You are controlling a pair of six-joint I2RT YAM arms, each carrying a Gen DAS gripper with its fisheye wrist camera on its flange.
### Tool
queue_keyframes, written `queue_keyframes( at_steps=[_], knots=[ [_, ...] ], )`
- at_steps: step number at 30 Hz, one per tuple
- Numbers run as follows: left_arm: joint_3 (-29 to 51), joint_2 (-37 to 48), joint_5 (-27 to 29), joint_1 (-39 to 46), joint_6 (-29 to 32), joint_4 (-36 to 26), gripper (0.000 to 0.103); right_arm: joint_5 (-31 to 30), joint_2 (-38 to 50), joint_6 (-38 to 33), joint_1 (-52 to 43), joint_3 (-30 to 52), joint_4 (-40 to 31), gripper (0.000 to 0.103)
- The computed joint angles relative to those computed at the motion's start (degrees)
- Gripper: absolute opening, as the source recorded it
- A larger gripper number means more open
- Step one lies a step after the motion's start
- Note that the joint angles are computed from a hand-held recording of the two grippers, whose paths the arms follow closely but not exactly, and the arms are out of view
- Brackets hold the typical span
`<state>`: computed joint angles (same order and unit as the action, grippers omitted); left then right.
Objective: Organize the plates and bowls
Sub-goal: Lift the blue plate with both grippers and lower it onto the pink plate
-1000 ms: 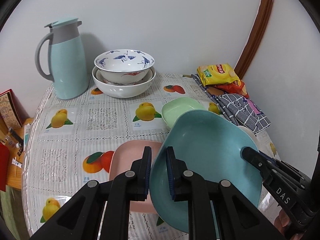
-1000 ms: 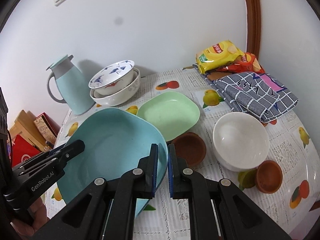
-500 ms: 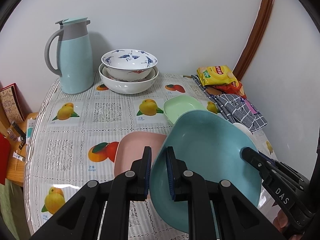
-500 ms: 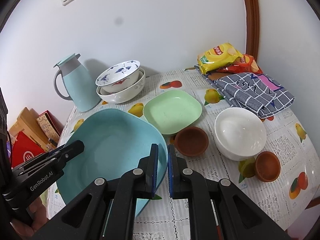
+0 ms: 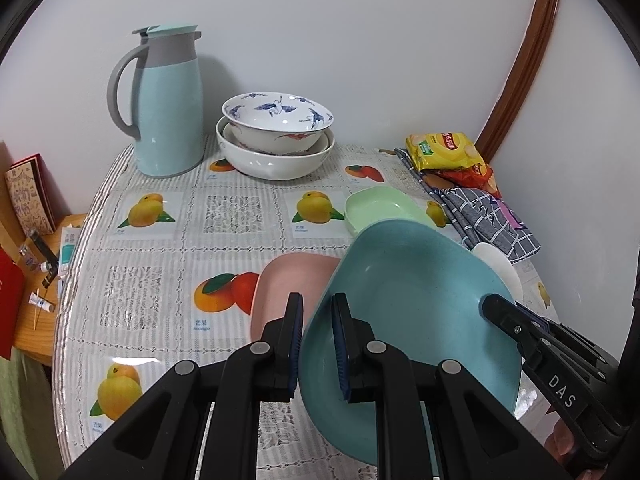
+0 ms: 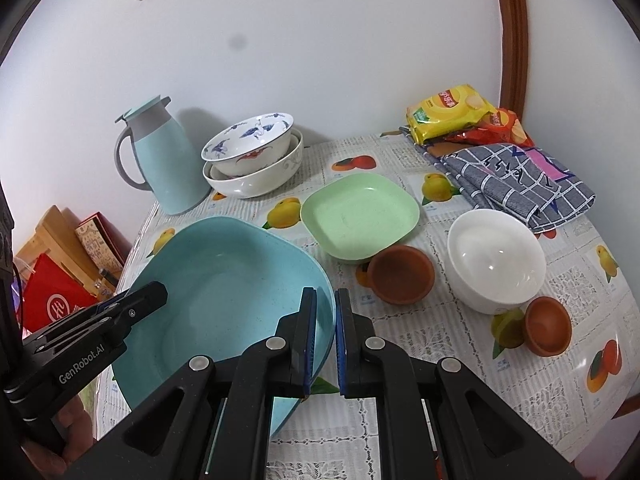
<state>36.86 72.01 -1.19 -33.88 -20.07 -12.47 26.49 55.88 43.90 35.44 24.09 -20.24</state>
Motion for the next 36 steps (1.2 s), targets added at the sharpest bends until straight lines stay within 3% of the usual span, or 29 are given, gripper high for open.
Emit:
queue_keyframes(
  at_steps=[23, 36],
  knots=[
    [-4.2, 8.9, 5.2, 8.5, 0.8, 6.3, 0.014, -5.7, 20.1, -0.5, 0.3, 0.8, 14.2, 0.009],
    [-1.6, 17.2, 6.5, 10.6, 0.8, 9.6, 0.014, -10.0, 31.1, -4.5, -3.9, 3.1, 21.8, 0.009]
  ],
)
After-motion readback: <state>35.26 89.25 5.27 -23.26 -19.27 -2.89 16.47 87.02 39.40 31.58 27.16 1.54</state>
